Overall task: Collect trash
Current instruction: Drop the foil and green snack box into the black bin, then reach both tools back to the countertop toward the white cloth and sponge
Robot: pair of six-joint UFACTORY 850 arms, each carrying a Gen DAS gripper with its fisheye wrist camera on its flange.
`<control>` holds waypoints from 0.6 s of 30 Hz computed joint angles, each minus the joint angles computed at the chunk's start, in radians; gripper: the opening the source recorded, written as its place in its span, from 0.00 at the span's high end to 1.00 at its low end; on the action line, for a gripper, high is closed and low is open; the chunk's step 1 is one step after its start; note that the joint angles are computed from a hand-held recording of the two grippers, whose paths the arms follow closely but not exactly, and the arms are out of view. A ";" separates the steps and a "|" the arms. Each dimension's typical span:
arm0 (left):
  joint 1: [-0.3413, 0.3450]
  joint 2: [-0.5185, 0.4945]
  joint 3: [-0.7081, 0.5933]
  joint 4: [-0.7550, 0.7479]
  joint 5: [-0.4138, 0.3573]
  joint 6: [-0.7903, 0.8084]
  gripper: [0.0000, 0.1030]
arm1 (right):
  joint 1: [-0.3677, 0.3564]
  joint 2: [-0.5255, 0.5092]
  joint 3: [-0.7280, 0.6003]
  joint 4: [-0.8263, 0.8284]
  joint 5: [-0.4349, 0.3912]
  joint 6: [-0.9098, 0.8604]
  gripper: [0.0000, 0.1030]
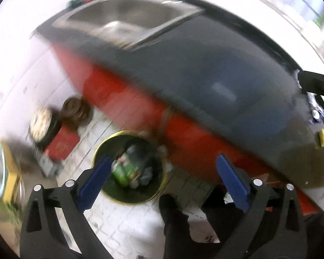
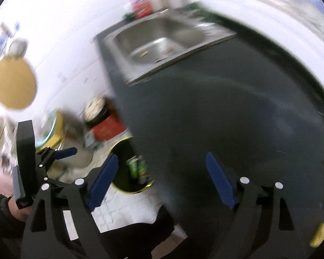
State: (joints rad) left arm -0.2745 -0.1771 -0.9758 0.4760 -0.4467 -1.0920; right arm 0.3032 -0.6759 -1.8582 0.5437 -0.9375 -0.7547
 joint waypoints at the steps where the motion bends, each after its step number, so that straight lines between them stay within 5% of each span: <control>1: -0.012 -0.039 -0.062 -0.021 0.007 0.056 0.08 | -0.023 0.012 0.007 0.001 0.017 0.006 0.21; 7: -0.074 -0.250 -0.386 -0.260 0.023 0.449 0.08 | -0.202 0.065 0.012 -0.035 0.128 0.099 0.21; 18: -0.212 -0.681 -1.094 -0.460 -0.191 0.910 0.08 | -0.455 0.093 0.047 -0.067 0.232 0.264 0.21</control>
